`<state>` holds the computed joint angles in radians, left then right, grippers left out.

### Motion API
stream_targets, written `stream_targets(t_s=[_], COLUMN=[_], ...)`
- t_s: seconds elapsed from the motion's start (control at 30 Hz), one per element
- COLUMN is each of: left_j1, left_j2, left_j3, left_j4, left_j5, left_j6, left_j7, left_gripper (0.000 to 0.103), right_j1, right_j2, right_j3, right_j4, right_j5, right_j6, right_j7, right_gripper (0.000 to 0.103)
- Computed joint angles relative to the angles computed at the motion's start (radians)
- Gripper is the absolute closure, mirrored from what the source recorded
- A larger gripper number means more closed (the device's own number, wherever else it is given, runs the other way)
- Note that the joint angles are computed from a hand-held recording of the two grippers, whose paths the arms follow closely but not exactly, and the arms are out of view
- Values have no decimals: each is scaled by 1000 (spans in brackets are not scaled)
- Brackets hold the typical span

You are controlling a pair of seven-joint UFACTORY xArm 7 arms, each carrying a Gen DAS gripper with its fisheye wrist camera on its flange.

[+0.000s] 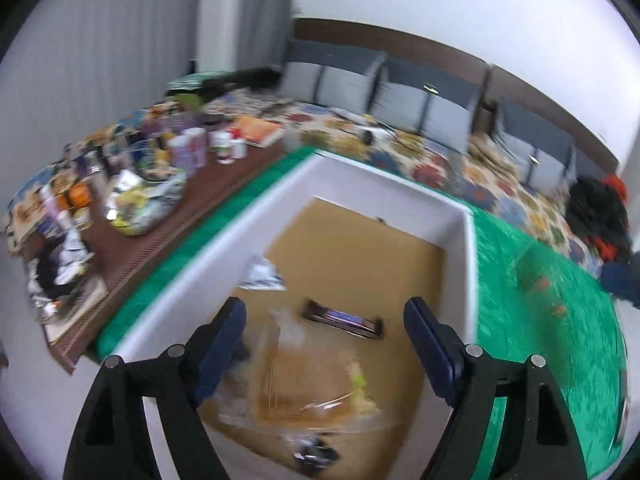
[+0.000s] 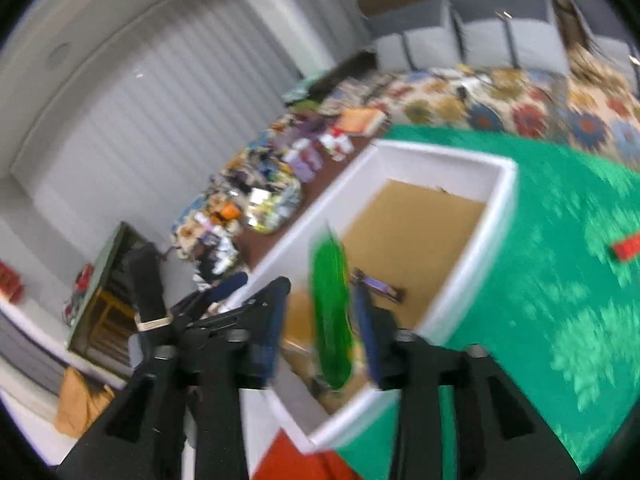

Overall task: Organize snacks
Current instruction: 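Carry both packets over the white box and open both grippers, then withdraw both open tools back over the bedspread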

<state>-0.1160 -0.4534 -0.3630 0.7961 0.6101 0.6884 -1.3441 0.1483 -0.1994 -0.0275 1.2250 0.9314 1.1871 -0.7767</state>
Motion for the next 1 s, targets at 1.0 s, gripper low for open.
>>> stream_targets(t_s=[1.0], left_j1=[-454], left_j2=[1118], left_j3=[-66], left_j4=[883], left_j5=[309], left_j6=[33], left_j7=[97], left_gripper=[1], right_j1=[-410], right_j2=[256], right_j3=[-137], right_j4=[-375], right_j5=[-125], right_j6=[-875], right_j7=[-550], right_gripper=[29])
